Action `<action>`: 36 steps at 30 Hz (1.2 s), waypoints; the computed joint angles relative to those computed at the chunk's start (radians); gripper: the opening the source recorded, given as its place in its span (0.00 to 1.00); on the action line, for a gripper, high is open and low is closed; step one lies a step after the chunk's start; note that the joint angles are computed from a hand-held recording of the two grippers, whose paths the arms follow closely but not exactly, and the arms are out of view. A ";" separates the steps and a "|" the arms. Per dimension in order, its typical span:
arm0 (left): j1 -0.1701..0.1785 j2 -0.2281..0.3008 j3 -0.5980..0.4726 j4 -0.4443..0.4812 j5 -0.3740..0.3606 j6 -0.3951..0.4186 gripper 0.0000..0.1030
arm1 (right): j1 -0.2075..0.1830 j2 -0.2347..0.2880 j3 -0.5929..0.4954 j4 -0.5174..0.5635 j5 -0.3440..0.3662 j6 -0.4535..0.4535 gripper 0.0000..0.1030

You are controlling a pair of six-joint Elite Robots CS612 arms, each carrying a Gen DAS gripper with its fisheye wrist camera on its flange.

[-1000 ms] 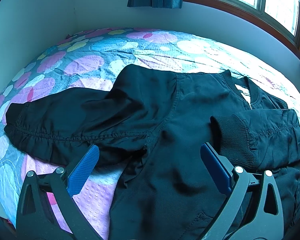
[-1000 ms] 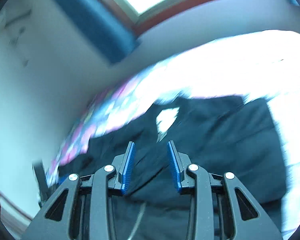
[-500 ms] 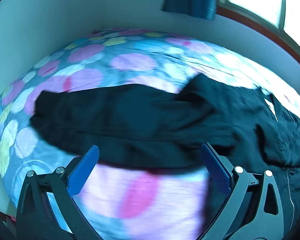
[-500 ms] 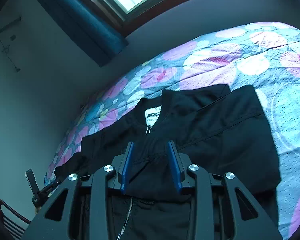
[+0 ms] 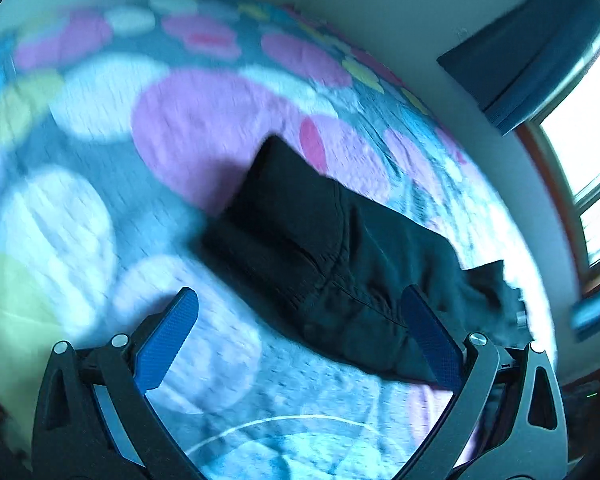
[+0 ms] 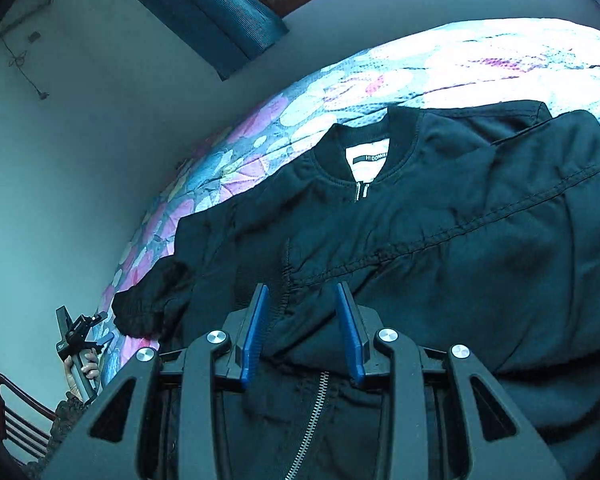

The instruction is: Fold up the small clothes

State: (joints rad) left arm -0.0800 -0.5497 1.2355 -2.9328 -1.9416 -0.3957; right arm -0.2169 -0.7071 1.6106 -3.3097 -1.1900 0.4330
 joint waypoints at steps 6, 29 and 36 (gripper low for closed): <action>-0.017 0.034 -0.049 -0.022 0.000 -0.025 0.98 | 0.006 0.013 -0.014 0.023 -0.002 0.014 0.48; -0.131 -0.076 0.036 -0.080 0.389 0.119 0.12 | -0.001 0.032 -0.007 -0.007 0.018 0.069 0.49; -0.213 -0.173 0.104 -0.241 0.303 0.208 0.12 | -0.010 0.018 0.019 -0.061 0.035 0.081 0.49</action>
State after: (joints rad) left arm -0.2929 -0.7224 1.3400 -3.1741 -1.6384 -0.1874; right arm -0.2266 -0.6891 1.6296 -3.3702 -1.1549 0.5139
